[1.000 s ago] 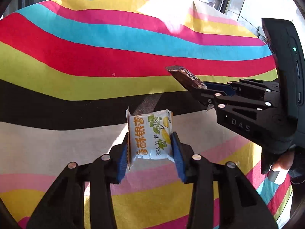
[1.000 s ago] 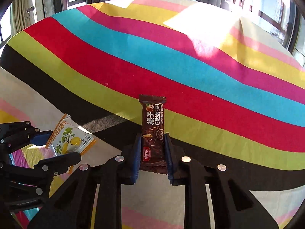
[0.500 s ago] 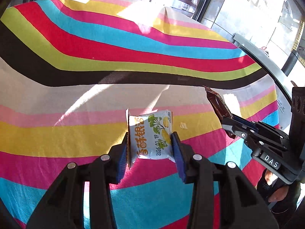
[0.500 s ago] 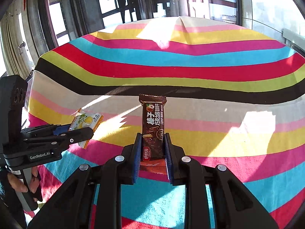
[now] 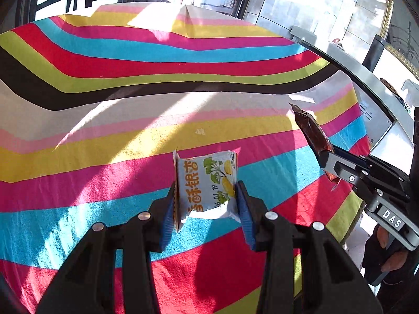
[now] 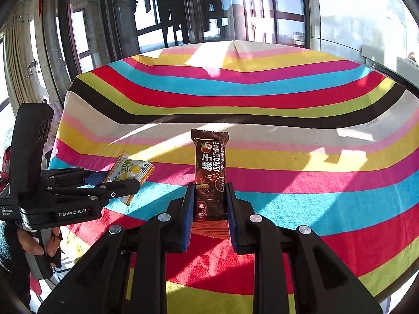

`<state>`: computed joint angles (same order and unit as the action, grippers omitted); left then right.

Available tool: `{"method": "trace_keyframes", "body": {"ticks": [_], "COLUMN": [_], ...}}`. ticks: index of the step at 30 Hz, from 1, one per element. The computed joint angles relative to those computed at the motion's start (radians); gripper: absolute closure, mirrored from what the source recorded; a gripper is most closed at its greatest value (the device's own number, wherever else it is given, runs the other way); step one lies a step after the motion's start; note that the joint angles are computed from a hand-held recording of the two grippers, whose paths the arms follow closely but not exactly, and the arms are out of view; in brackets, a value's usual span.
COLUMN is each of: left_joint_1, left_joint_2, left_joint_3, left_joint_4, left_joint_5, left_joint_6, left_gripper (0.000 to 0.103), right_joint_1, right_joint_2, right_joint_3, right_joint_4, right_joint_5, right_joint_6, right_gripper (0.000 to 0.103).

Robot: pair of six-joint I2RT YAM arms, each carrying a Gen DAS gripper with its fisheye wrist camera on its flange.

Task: Organize snacks
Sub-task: 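Carry the pastry packet and chocolate bar over the white box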

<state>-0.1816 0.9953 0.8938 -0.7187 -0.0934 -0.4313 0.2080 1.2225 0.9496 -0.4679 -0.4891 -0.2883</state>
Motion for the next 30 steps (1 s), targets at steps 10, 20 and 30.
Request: {"method": "trace_keyframes", "body": {"ticks": [10, 20, 30], "left_joint_1": [-0.292, -0.571, -0.754], "left_joint_2": [0.039, 0.255, 0.568], "left_joint_3": [0.065, 0.201, 0.441], "left_joint_4": [-0.036, -0.032, -0.028], "left_joint_5": [-0.157, -0.279, -0.271], "left_joint_6": [-0.092, -0.143, -0.075], "left_gripper": [0.06, 0.06, 0.06], "right_joint_1": [-0.267, -0.668, -1.031], "right_joint_2": [-0.168, -0.148, -0.006], "right_joint_3": [-0.083, -0.095, -0.069], "right_joint_4": [-0.126, -0.313, -0.426], "right_joint_5": [-0.164, -0.347, -0.43], "right_joint_6": [-0.156, -0.44, -0.677], "right_gripper": [0.08, 0.08, 0.08]}}
